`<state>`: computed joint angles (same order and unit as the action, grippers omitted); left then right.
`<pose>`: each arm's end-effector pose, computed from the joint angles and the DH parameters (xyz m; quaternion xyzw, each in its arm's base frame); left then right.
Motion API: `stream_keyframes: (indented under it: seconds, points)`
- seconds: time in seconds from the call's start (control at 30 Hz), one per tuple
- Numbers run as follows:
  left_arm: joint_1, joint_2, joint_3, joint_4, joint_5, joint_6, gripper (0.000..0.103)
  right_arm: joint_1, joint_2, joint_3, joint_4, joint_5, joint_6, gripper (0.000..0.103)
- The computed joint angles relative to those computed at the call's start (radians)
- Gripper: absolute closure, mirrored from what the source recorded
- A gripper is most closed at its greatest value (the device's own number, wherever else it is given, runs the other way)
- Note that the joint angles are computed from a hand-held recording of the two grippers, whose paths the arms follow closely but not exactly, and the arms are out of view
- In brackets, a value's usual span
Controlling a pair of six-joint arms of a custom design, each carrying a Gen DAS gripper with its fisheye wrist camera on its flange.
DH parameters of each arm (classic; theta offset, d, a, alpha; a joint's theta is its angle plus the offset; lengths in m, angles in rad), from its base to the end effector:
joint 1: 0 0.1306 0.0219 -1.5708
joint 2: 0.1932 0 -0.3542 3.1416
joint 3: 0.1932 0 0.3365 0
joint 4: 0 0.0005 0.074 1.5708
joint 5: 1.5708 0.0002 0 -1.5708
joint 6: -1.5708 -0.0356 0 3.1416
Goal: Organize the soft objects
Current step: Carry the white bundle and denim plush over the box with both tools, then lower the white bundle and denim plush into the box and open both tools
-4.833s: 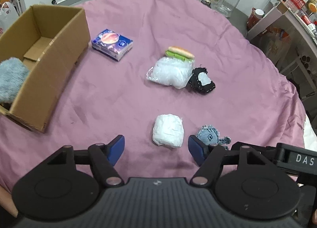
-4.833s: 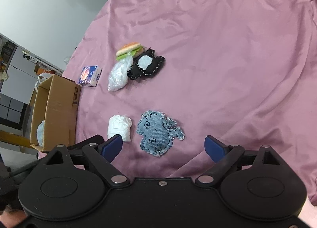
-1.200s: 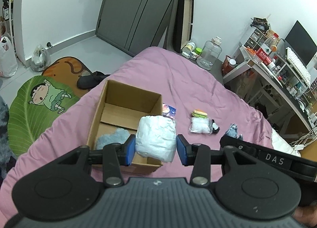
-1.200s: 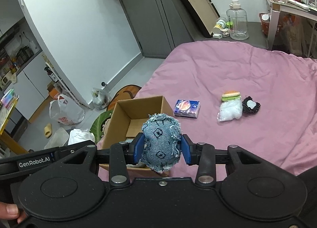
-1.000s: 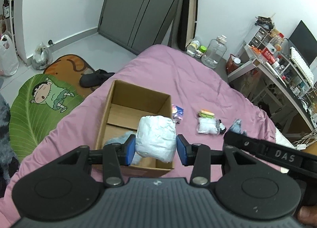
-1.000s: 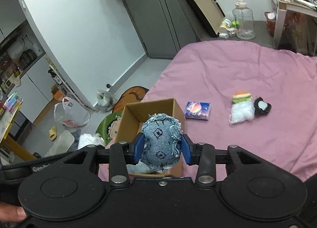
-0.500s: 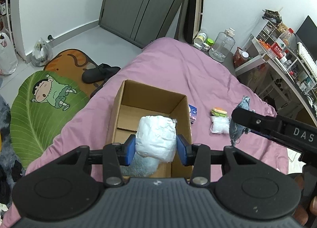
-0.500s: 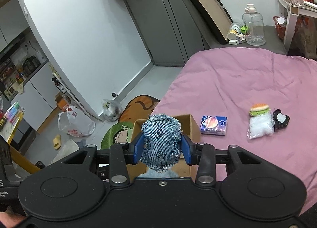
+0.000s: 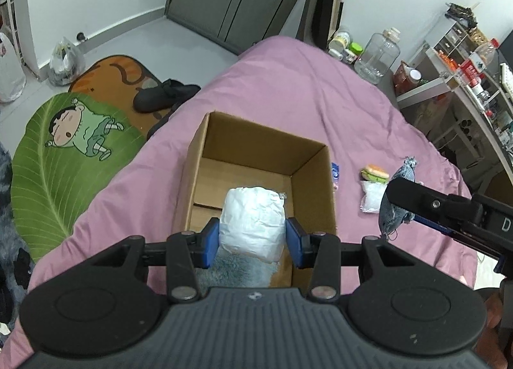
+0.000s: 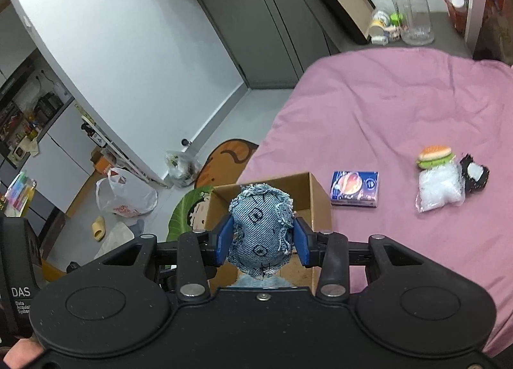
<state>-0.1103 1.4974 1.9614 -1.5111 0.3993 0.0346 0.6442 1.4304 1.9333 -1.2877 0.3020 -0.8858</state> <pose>0.4143 -0.0603 0.5403 0.0871 0.9441 -0.2094 0.2392 0.3358 0.2384 0.5700 0.1672 0.8997 0.1619 0.3694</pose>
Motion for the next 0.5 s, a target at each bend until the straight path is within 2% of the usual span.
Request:
stream_keyframes:
  seconds: [0.2, 0.4, 0.5]
  points:
    - [-0.012, 0.050, 0.027, -0.018, -0.035, 0.003, 0.060, -0.023, 0.025, -0.012, 0.017, -0.040, -0.012, 0.063]
    - [-0.023, 0.125, 0.150, -0.120, -0.088, 0.009, 0.048, -0.034, 0.064, 0.022, 0.027, -0.068, -0.008, 0.063]
    - [-0.010, 0.126, 0.182, -0.135, -0.091, 0.016, 0.045, -0.032, 0.083, 0.044, 0.028, -0.074, -0.002, 0.062]
